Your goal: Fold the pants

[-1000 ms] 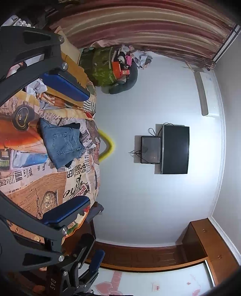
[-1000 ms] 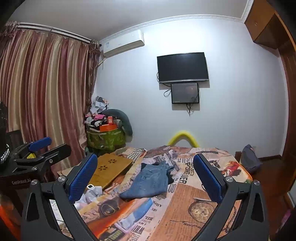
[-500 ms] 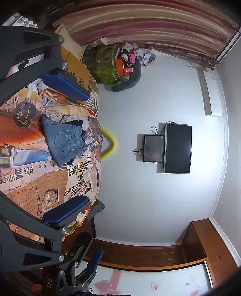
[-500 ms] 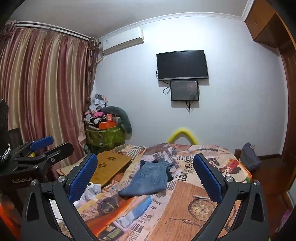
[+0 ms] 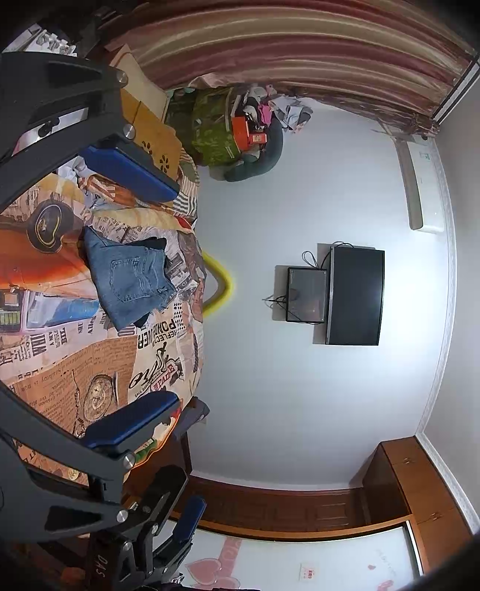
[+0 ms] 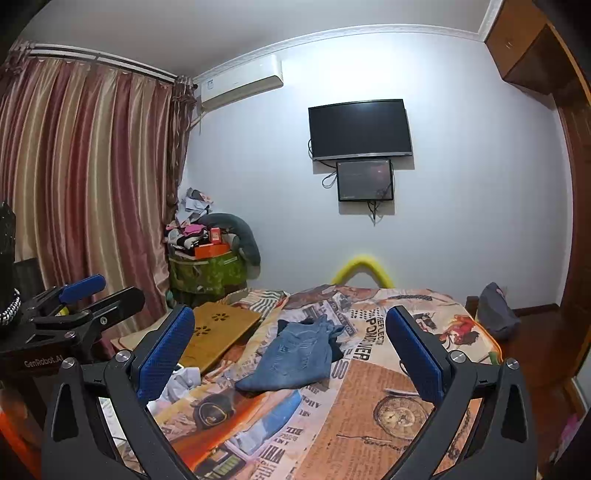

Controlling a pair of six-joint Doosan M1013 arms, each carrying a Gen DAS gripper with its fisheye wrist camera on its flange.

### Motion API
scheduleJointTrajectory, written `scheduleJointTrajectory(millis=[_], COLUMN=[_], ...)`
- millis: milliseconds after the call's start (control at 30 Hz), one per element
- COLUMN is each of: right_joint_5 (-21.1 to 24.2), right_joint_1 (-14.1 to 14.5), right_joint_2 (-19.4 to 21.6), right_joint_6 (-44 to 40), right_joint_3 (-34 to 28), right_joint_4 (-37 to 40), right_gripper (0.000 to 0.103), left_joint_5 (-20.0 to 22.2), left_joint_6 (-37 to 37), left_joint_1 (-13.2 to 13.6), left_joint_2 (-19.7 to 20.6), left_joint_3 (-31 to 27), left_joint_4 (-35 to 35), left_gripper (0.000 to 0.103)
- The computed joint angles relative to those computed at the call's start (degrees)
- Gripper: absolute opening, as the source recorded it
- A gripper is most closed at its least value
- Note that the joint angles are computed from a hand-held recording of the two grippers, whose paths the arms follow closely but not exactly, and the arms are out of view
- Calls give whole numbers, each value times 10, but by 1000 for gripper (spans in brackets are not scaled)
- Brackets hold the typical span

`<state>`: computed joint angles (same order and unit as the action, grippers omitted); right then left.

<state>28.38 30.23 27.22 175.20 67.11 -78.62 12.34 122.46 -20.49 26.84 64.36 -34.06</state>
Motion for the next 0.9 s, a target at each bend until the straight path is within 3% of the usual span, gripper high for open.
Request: scheduleJointTrajectory(millis=[267,900], right_joint_5=[6,14], right_joint_1=[1,4], right_joint_2=[1,6], right_joint_6=[10,5], right_joint_3=[-3,-9], right_joint_4=[-8,3], right_gripper=[103,103], left_joint_5=[22,29], left_joint_6=[27,34], left_joint_1=[3,3], left_joint_2=[3,3], left_joint_3=[-7,-8], left_joint_4=[-27,-31], left_gripper=[103,103])
